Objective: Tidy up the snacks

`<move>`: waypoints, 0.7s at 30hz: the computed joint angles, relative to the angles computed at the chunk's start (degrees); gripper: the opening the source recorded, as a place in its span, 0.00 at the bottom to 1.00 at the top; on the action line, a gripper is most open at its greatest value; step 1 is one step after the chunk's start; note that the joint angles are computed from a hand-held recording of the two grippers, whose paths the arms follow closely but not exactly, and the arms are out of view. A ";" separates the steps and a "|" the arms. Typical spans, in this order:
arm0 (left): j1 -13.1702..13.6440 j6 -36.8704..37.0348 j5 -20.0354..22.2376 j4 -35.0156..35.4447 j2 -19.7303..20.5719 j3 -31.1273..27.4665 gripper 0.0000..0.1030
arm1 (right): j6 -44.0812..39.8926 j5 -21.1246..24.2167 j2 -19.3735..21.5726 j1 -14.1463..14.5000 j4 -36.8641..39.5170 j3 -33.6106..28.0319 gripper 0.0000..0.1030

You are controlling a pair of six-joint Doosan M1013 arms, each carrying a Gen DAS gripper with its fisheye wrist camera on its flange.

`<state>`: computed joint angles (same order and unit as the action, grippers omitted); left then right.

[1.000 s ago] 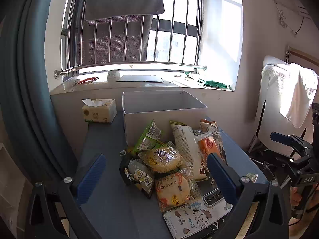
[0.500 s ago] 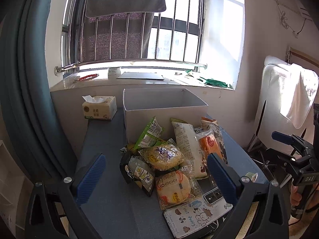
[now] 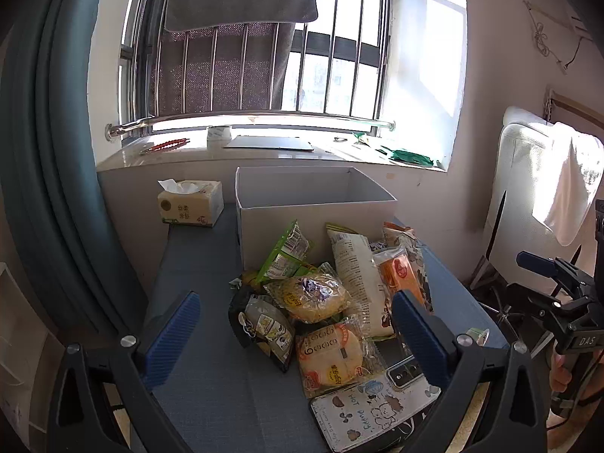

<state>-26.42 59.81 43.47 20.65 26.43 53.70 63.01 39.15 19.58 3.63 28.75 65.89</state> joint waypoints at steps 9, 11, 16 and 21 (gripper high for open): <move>-0.02 0.00 0.26 0.32 0.01 0.01 1.00 | 0.01 -0.01 0.00 -0.03 0.13 0.06 1.00; 0.02 0.09 0.08 0.04 -0.05 0.12 1.00 | 0.00 0.02 0.01 -0.04 0.16 0.03 1.00; 0.00 0.05 0.32 0.03 -0.01 0.02 1.00 | -0.01 -0.08 -0.07 -0.05 0.34 0.18 1.00; -0.10 -0.31 0.39 0.70 -0.07 0.06 1.00 | 0.06 -0.05 -0.07 -0.05 0.34 0.22 1.00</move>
